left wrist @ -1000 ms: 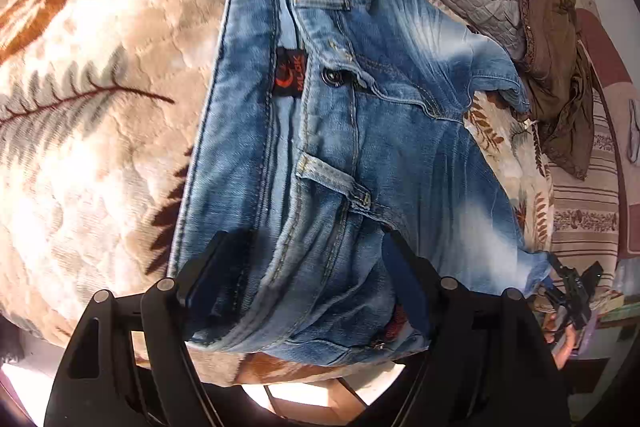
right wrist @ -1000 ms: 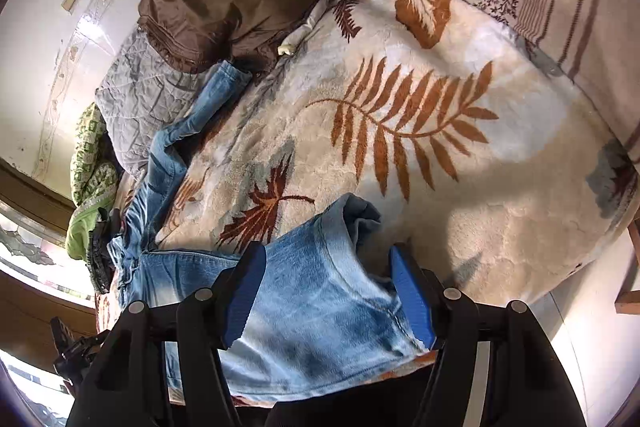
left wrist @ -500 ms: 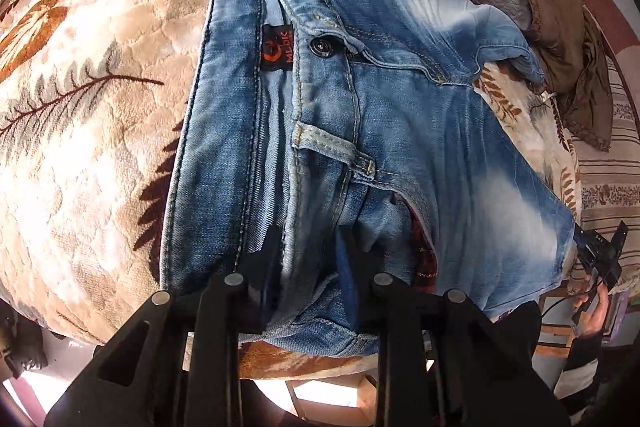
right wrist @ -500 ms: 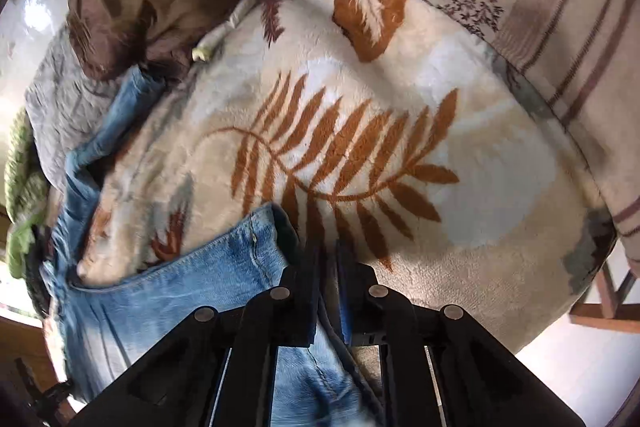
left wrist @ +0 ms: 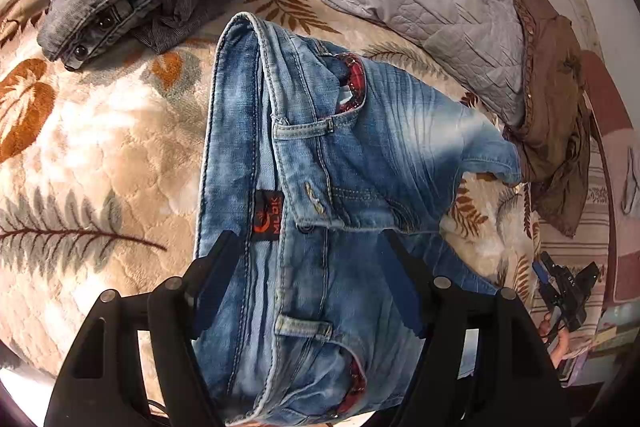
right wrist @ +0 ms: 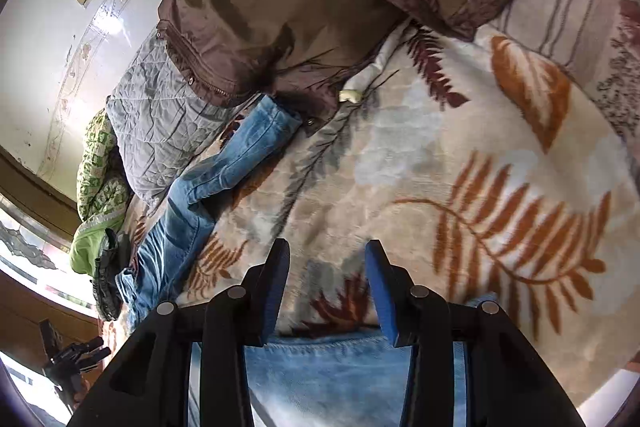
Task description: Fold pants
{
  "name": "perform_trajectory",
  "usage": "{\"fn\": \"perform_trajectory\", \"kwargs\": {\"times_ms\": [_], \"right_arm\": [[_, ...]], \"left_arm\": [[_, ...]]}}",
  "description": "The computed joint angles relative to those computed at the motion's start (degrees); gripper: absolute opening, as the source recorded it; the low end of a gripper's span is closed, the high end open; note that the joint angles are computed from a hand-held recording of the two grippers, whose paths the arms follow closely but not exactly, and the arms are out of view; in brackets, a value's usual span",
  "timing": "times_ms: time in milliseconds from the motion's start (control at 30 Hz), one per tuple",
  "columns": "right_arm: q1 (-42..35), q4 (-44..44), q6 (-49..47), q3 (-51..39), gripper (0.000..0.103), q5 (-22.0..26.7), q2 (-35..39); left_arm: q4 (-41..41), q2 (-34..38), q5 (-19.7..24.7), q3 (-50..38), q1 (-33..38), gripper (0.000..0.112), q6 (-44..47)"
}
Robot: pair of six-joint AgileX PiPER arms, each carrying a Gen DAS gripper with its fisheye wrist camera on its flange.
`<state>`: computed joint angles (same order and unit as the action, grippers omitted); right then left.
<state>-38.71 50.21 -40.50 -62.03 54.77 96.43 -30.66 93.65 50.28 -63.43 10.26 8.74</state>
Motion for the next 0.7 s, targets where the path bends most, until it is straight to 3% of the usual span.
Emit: {"fn": "perform_trajectory", "kwargs": {"times_ms": [133,267,367,400,433,500,600,700], "right_arm": [[8.4,7.8,7.6,-10.1,0.06,-1.9,11.5],[14.7,12.8,14.6,-22.2,0.061,-6.1,23.8],[18.2,11.8,23.2,-32.1,0.06,-6.7,33.0],[18.9,12.0,24.3,-34.8,0.051,-5.7,35.5],[19.2,12.8,23.1,-36.7,0.003,-4.7,36.9],[19.1,16.8,14.0,-35.5,0.003,-5.4,33.8],[15.8,23.9,0.3,-26.8,0.003,-6.3,25.1],[12.5,14.4,5.7,-23.6,0.004,-5.5,24.7]], "left_arm": [[-1.8,9.0,-0.9,-6.1,-0.9,0.071,-4.3],[-3.9,12.7,-2.6,-7.9,-2.8,0.071,-3.1],[1.6,13.6,-3.5,-9.9,-5.9,0.064,-5.9],[3.9,13.7,-3.4,-10.6,-6.7,0.047,-7.3],[4.5,13.7,-2.7,-11.0,-7.0,0.028,-7.1],[5.0,13.1,-1.8,-10.9,-7.3,0.024,-6.7],[9.6,13.3,-2.6,-10.7,-9.1,0.024,-9.0],[10.5,14.4,-4.2,-10.0,-9.9,0.024,-9.8]]}}
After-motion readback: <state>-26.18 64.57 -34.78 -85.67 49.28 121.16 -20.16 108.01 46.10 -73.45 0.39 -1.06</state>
